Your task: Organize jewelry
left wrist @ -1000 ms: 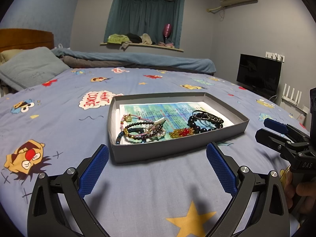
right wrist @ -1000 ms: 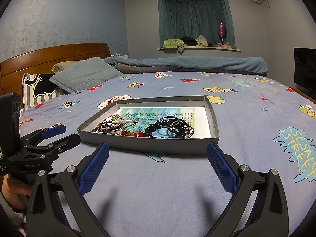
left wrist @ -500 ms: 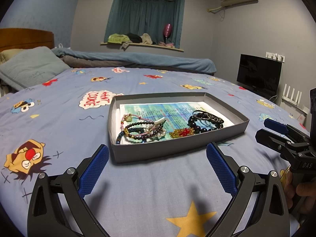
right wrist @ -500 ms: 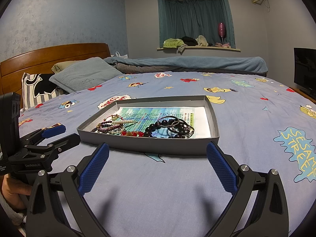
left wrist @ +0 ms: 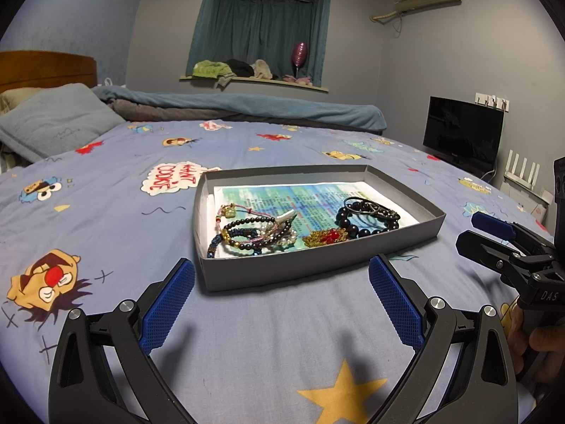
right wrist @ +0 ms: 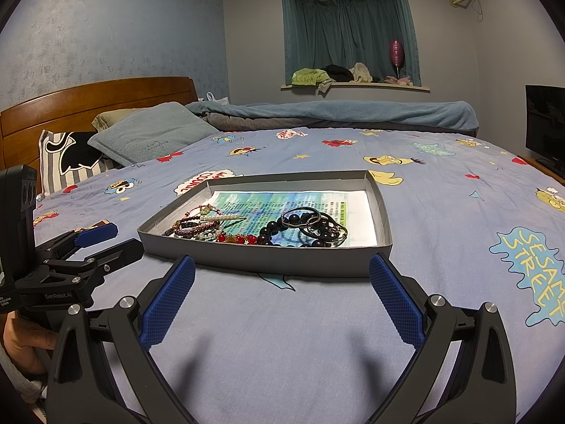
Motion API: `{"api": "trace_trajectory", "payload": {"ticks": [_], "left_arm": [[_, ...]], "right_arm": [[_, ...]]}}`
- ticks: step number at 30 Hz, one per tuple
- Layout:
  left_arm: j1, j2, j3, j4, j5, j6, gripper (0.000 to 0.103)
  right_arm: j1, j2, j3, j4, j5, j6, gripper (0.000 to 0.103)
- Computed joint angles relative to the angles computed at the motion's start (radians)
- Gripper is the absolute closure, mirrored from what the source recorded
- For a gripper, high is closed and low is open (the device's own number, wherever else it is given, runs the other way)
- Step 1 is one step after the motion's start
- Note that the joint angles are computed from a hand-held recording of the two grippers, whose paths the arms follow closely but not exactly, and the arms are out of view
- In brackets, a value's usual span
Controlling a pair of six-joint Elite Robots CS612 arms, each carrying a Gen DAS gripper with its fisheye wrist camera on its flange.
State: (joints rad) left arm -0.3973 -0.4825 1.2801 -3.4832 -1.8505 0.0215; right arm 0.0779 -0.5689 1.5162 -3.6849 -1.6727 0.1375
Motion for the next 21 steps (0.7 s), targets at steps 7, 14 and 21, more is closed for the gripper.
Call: {"api": "trace_trajectory", "payload": {"ticks": [7, 14, 21], "left_arm": [[0.0, -0.001, 0.004, -0.008, -0.002, 0.009, 0.005], [-0.002, -0.001, 0.004, -0.006, 0.005, 0.01, 0.005], [-0.003, -0.001, 0.001, 0.004, 0.008, 0.005, 0.005]], "right_arm": [[0.0, 0.0, 0.0, 0.003, 0.0, 0.002, 0.005], [0.001, 0.0, -0.001, 0.004, -0.001, 0.002, 0.005], [0.001, 0.001, 0.0, 0.004, -0.001, 0.002, 0.005]]}}
